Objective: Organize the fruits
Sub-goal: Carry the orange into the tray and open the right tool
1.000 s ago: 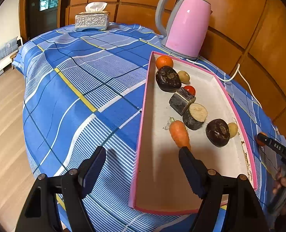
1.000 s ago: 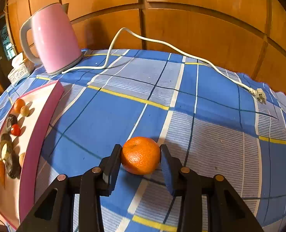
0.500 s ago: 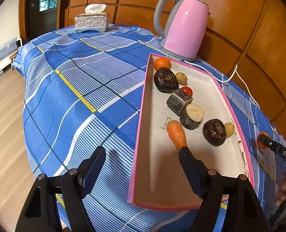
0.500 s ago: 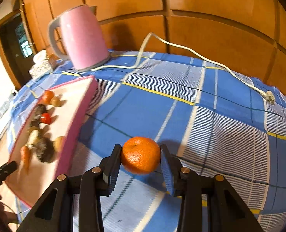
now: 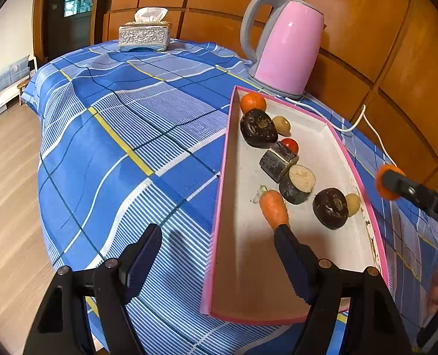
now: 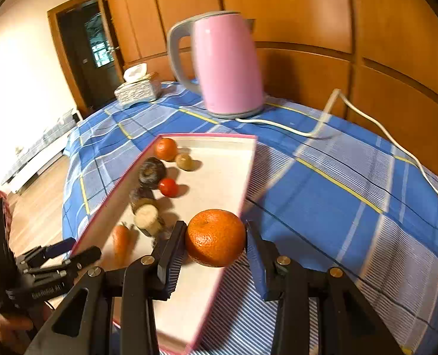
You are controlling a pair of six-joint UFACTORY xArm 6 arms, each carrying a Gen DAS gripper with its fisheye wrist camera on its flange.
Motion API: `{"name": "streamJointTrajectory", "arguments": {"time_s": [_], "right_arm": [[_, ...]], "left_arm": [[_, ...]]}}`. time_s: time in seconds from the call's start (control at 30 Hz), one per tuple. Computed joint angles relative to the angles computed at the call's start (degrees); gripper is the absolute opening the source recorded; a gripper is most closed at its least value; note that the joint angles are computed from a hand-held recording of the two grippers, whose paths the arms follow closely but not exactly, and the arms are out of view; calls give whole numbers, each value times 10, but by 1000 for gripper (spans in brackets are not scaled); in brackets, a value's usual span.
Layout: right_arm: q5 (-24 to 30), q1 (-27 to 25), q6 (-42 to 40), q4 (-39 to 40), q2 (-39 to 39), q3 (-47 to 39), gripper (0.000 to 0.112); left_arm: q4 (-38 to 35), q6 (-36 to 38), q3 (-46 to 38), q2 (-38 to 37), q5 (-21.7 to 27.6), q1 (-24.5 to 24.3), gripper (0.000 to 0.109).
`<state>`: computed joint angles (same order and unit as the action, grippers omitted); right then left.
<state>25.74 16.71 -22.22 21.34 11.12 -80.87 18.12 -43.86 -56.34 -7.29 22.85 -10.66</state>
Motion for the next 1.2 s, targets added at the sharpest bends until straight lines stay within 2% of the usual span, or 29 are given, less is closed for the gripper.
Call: {"name": "streamJointTrajectory", "arguments": {"time_s": [0.13, 0.43, 0.73, 0.8, 0.93, 1.0, 1.1, 1.2], "right_arm": [[21, 12, 3, -11, 48, -60, 40], [81, 17, 75, -85, 141, -160, 42], [55, 15, 49, -43, 112, -113, 45], [44, 15, 47, -36, 101, -98, 45], [10, 18, 36, -12, 75, -64, 45], [13, 19, 31, -12, 77, -68, 31], [7, 24, 52, -51, 88, -77, 31], [7, 23, 57, -51, 90, -80, 31]], "left_arm": [[4, -2, -2, 2, 0, 1, 79], [6, -5, -2, 6, 2, 4, 79], [10, -7, -4, 6, 6, 3, 79], [13, -10, -3, 5, 4, 2, 83], [23, -14, -1, 3, 1, -1, 84], [21, -12, -1, 2, 1, -2, 84], [32, -14, -2, -1, 6, -5, 86], [35, -17, 1, -5, 5, -6, 87]]}}
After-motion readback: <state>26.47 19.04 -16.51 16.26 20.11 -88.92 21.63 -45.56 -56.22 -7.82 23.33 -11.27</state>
